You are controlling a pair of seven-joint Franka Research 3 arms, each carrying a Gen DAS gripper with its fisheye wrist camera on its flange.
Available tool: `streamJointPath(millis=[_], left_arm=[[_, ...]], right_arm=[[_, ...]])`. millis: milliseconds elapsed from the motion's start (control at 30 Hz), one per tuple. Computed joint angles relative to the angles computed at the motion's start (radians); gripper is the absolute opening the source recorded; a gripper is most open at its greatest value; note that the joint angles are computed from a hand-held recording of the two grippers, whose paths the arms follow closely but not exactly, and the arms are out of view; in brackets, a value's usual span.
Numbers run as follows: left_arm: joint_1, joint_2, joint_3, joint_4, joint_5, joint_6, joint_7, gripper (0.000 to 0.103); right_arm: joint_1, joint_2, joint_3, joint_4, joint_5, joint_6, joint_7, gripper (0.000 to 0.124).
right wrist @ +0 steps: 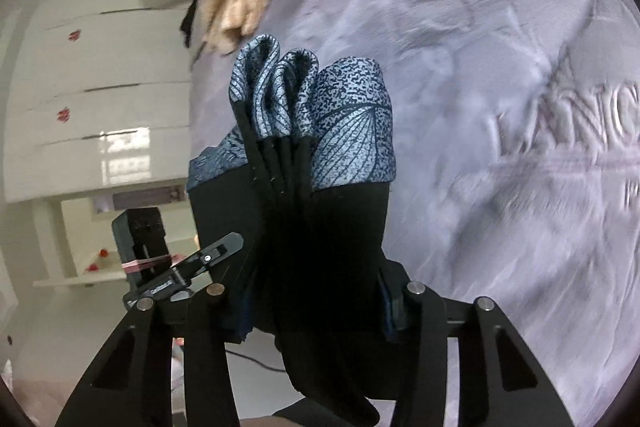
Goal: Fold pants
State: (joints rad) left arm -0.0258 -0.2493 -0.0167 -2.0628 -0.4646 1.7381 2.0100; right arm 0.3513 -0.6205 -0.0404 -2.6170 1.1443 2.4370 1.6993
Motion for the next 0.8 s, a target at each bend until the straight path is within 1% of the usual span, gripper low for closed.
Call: streamJointPath(millis=[100,167,267,367,467,500,567,667,700,733,767,800], left_arm=[[0.021,-0.049,0.031,-0.008,0.006,-0.054,0.025,0.068],[0.036,-0.077,0.052,-0.010,0.021,-0.099,0.037,0.068],[0.060,-0.106,0.087,-0.012,0.049,-0.157,0.081,0.068],[0.091,-0.106,0.120,0.011,0.087,-0.225,0.136,0.068],[0.122,-0.110,0.141,0.027,0.125,-0.259,0.208,0.068],[0.129,-0.114,0.140,0.024,0.134,-0.259,0.222,0.068],[0.146,-0.116,0.143,0.008,0.165,-0.239,0.261,0.068],[0.157,-0.116,0.129,-0.058,0.167,-0.154,0.260,0.068],[0.159,-0.113,0.125,-0.082,0.165,-0.122,0.259,0.068],[0.161,-0.112,0.116,-0.108,0.171,-0.088,0.248,0.068],[0.164,-0.107,0.106,-0.129,0.188,-0.063,0.226,0.071],[0.167,-0.106,0.103,-0.139,0.203,-0.051,0.213,0.076]], right_arm=[[0.022,-0.041,0.033,-0.005,0.016,0.017,0.038,0.050],[0.045,-0.067,0.068,-0.011,0.023,0.048,0.083,0.050],[0.067,-0.080,0.071,-0.012,0.019,0.077,0.117,0.050],[0.104,-0.109,0.088,-0.042,0.071,0.154,0.150,0.050],[0.148,-0.098,0.104,-0.047,0.120,0.231,0.162,0.050],[0.156,-0.100,0.097,-0.053,0.123,0.240,0.164,0.050],[0.184,-0.076,0.135,-0.051,0.144,0.297,0.200,0.050],[0.185,-0.024,0.176,-0.038,0.060,0.335,0.307,0.050],[0.172,-0.007,0.192,-0.034,0.000,0.333,0.356,0.050],[0.145,0.002,0.210,-0.035,-0.080,0.311,0.420,0.050],[0.118,0.016,0.222,-0.029,-0.157,0.279,0.479,0.050],[0.087,0.022,0.233,-0.024,-0.238,0.227,0.548,0.050]])
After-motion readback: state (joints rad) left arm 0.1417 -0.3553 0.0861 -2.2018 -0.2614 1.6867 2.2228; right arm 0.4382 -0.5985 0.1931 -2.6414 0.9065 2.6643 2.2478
